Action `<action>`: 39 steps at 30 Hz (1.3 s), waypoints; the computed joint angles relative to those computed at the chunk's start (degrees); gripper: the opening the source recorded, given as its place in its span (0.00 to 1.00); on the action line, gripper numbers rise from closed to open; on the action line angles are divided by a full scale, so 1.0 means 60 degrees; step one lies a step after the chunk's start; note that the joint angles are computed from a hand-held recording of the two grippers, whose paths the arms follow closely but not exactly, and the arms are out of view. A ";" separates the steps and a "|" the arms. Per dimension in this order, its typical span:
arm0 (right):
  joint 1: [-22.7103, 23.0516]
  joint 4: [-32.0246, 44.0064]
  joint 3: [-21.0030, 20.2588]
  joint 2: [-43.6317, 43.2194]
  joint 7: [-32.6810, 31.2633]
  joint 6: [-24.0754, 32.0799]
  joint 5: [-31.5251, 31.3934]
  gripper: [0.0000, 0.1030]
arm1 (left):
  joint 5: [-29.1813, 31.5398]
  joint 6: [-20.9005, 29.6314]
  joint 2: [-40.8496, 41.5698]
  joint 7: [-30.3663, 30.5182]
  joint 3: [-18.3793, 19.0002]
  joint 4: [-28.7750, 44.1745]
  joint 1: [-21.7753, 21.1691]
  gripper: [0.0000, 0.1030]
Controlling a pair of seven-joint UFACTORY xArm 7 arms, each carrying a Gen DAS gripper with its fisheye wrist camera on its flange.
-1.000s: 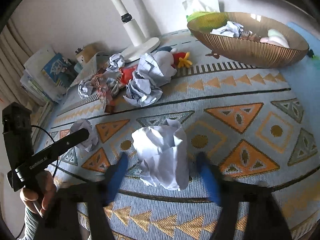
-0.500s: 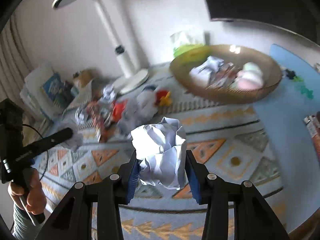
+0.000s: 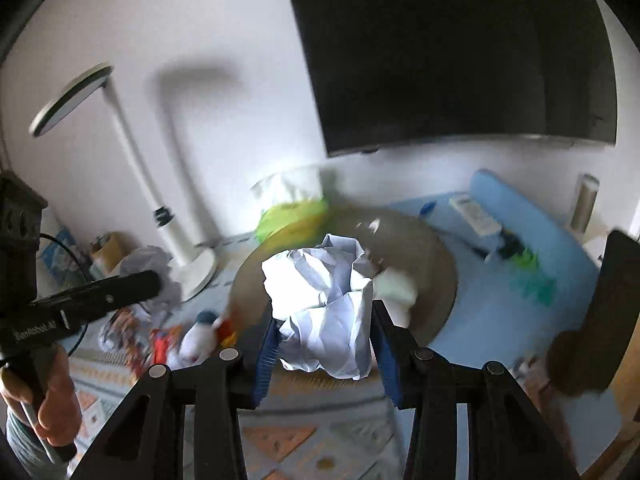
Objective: Organize objects
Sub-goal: 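Carry both crumpled papers to the basket and release them inside, then move both grippers back toward the remaining clutter on the rug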
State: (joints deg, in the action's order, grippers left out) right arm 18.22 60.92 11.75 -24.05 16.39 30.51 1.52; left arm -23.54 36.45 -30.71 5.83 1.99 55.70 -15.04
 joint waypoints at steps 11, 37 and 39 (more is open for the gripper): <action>0.0186 0.1581 -0.0387 0.2023 -0.0920 0.0602 0.0671 0.63 | 0.0172 -0.0957 0.2334 -0.0462 -0.0535 0.1209 0.0273 0.66; 0.1172 0.0167 0.0134 0.0134 -0.1342 0.0218 0.1744 0.77 | 0.2001 0.0373 -0.5010 -0.1783 0.0515 -0.2707 0.2934 0.96; 0.1472 0.0055 0.0347 0.0325 -0.1368 -0.0109 0.1756 0.78 | 0.2692 0.0470 -0.5851 -0.2499 0.0417 -0.3494 0.4233 0.96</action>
